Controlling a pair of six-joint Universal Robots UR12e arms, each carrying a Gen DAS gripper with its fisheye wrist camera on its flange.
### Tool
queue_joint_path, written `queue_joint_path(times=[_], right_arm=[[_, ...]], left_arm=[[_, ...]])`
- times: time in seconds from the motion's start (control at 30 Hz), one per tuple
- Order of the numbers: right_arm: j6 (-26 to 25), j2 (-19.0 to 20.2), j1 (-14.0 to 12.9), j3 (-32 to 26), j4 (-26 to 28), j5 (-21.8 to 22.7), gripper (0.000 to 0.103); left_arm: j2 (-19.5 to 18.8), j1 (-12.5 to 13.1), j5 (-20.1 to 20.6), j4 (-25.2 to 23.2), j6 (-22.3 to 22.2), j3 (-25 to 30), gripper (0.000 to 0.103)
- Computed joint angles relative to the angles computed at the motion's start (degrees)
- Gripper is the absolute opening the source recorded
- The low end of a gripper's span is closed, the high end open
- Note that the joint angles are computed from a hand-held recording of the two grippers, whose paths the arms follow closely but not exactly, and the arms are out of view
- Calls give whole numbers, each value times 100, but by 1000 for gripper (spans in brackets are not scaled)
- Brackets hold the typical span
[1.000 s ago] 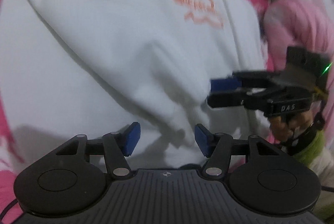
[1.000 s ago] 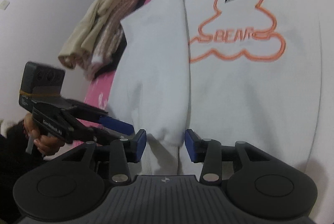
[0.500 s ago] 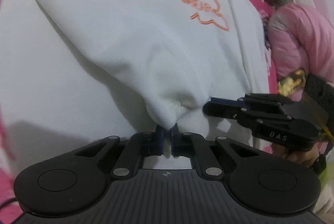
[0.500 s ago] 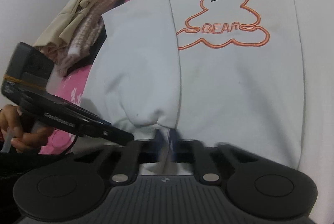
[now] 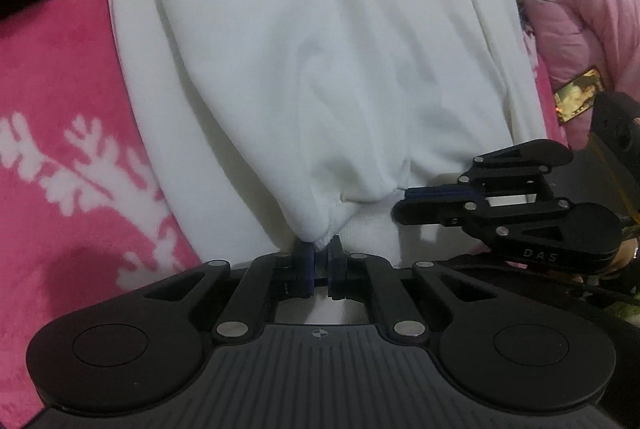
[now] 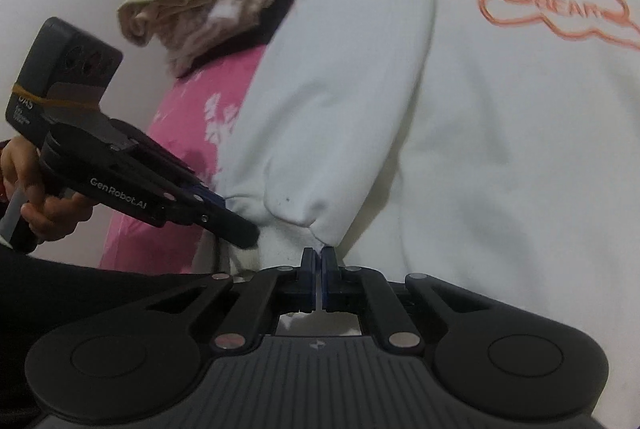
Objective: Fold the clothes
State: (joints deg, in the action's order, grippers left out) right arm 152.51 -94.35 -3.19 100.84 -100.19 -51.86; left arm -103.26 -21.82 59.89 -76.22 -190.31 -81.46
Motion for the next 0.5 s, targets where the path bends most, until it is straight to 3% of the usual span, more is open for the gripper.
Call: queue_joint_path(times=[0.27, 0.5], right_arm=[[-60, -53, 11, 2, 222, -142, 2], [38, -111, 1, 100, 169, -267, 0]], left_arm=[[8, -1, -72, -313, 327, 19, 4], [19, -69, 26, -221, 434, -68, 4]])
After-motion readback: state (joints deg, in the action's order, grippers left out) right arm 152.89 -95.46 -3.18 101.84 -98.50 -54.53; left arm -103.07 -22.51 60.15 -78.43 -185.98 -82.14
